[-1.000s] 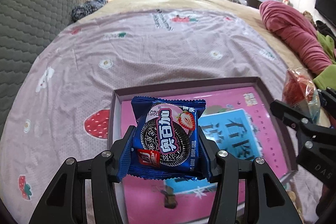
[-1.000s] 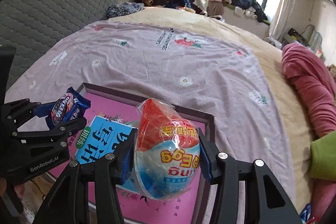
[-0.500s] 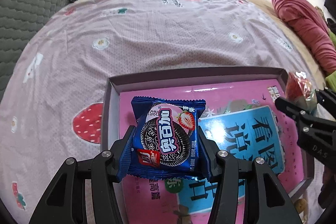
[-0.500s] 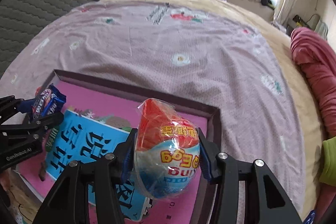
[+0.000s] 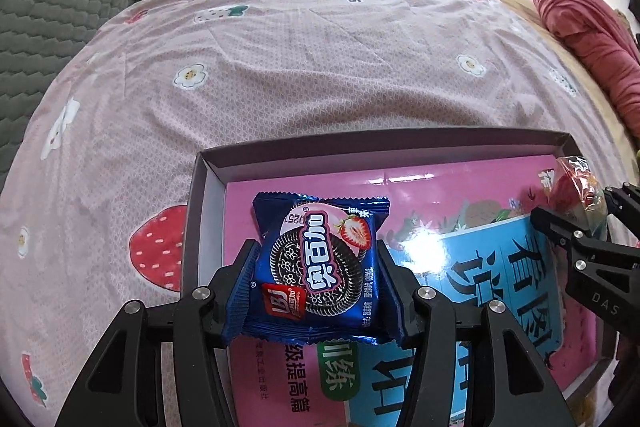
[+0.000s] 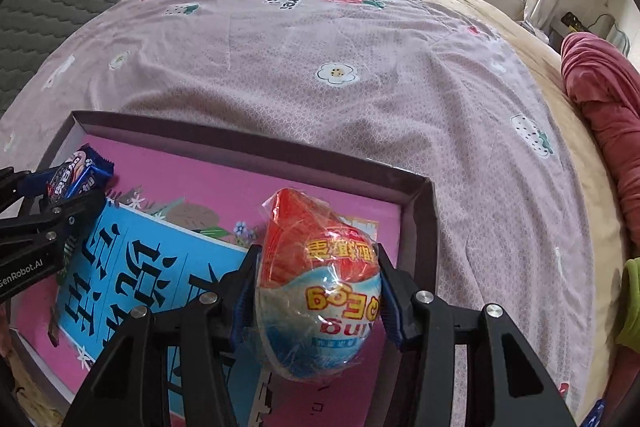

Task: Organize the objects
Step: 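Carry the cookie pack and egg candy with both grippers over the tray, then open both grippers to drop the cookie pack and egg candy into the tray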

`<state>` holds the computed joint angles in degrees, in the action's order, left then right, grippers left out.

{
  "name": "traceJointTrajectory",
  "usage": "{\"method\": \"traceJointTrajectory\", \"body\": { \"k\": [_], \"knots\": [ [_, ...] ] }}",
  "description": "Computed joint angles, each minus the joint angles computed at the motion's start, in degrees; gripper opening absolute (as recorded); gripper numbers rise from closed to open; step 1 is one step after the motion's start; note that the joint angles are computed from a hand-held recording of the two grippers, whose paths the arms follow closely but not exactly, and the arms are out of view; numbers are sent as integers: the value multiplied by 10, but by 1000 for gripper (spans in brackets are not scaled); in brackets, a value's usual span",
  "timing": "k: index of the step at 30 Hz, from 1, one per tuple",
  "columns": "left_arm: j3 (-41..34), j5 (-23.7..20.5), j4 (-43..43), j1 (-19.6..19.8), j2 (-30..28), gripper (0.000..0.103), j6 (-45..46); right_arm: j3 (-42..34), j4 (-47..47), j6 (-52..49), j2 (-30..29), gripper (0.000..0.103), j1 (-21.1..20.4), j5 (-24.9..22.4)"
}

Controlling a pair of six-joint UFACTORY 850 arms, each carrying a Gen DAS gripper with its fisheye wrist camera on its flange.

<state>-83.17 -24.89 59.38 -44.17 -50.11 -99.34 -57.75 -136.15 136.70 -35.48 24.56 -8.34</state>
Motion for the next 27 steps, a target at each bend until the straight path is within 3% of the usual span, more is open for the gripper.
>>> {"method": "traceJointTrajectory", "body": {
  "k": [4,8,12,17,25,27],
  "knots": [
    [-2,-1,-15,1,0,58,12,-2,-16,20,-1,53,-3,10],
    [-5,-4,-44,2,1,75,39,-2,76,-72,1,63,2,1],
    [4,-22,-28,-3,13,75,21,4,28,-21,10,74,1,2],
    [21,-36,-3,-8,36,77,-7,18,-61,70,28,77,0,-2],
    [42,-106,2,-36,61,79,-18,50,-44,55,67,81,6,-10],
    [63,-94,16,-41,78,79,-42,64,-96,107,83,83,6,-10]
  ]
}}
